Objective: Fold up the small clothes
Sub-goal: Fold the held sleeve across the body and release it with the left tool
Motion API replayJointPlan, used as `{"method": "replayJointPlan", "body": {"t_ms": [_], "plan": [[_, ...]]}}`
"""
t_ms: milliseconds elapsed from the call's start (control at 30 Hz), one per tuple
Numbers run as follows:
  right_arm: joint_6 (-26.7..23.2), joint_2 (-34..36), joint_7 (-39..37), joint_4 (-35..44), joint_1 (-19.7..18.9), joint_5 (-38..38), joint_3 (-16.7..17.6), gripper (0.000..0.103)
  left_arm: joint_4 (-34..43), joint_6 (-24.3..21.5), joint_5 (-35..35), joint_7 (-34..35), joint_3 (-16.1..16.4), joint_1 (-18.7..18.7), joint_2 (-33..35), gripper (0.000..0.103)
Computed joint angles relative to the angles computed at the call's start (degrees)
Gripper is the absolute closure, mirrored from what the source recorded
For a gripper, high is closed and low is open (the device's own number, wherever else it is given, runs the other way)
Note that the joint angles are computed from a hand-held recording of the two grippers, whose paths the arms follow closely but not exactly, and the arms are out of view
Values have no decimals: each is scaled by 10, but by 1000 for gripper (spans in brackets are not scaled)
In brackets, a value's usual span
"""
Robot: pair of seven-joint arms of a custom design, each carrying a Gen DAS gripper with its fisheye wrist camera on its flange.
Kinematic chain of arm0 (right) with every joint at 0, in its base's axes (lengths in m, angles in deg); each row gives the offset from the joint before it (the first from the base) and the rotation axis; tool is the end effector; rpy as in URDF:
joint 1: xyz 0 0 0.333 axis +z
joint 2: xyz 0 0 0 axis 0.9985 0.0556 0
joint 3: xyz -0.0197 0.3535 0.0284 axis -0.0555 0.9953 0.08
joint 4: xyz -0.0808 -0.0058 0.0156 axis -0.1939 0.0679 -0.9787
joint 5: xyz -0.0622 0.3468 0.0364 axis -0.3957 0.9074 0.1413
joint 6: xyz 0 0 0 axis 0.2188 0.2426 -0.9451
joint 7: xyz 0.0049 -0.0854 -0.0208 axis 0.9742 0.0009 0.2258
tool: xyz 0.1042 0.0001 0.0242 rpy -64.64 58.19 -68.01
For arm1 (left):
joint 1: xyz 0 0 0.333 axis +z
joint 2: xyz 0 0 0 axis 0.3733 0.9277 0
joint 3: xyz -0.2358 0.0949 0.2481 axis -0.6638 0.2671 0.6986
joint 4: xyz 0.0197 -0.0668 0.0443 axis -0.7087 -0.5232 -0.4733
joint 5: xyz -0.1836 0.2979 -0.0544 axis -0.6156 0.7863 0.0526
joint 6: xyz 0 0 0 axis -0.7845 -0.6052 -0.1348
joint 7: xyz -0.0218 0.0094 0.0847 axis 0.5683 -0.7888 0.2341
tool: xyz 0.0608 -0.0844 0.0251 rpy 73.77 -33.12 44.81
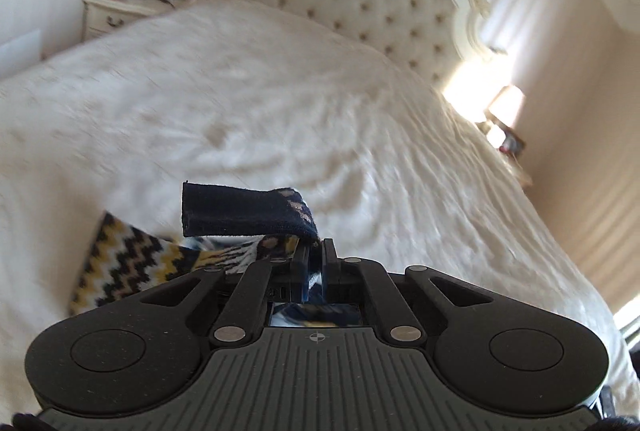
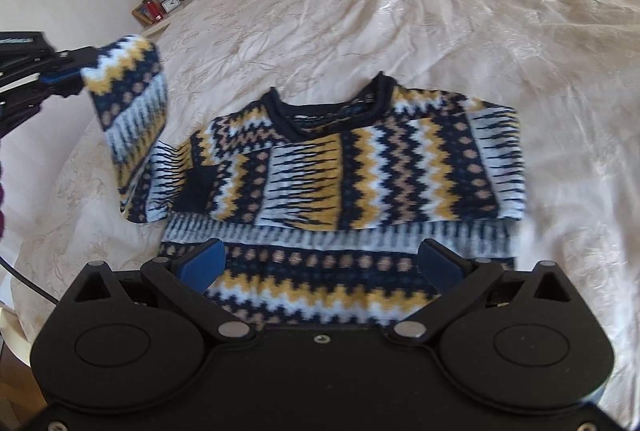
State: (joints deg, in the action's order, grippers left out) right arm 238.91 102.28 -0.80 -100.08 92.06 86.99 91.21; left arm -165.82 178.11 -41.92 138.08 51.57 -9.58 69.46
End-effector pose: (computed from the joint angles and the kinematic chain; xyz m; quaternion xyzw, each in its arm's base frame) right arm 0.5741 0.1096 0.3834 -0.6783 0.6516 -0.0617 0.3339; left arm 0.5992 -0.2069 0.4216 -0.7051 0.5421 -0.4144 0.1926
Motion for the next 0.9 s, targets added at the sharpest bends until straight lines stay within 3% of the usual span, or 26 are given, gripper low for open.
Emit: {"method": "replayJointPlan", "body": {"t_ms": [267, 333, 367, 400, 433, 500, 567, 700, 767, 867, 900], "plan": [[-17, -1, 20, -11, -16, -15, -28, 1, 75, -95, 80, -25, -76, 39, 54, 97], [-15, 3, 32, -11, -17, -32, -31, 1, 71, -96, 105, -23, -88, 48, 51, 90], [-13, 6, 39, -11, -17, -40, -32, 1, 67, -94, 119, -21, -90, 46, 47, 83], [-12, 8, 45, -10, -18, -48, -32, 1, 56, -87, 132, -25, -77, 29, 39, 71], [-9, 12, 51, -9, -19, -56, -32, 1, 45, -77, 146, -21, -79, 31, 33, 66], [0, 20, 72, -5, -17, -80, -32, 1, 20, -63, 178, -1, -119, 75, 20, 66], [9, 29, 99, -1, -15, -110, -34, 1, 3, -65, 181, 32, -136, 94, 11, 66], [19, 48, 158, 17, -9, -172, -36, 1, -5, -88, 211, 15, -87, 65, 11, 65], [22, 58, 184, 29, -5, -207, -37, 1, -11, -110, 212, -5, -41, 38, 12, 65], [25, 78, 184, 56, -24, -231, -6, 1, -8, -152, 223, -54, 21, 8, 21, 65], [26, 84, 203, 64, -12, -253, -15, 1, -4, -169, 227, -71, 36, 5, 25, 65]]}}
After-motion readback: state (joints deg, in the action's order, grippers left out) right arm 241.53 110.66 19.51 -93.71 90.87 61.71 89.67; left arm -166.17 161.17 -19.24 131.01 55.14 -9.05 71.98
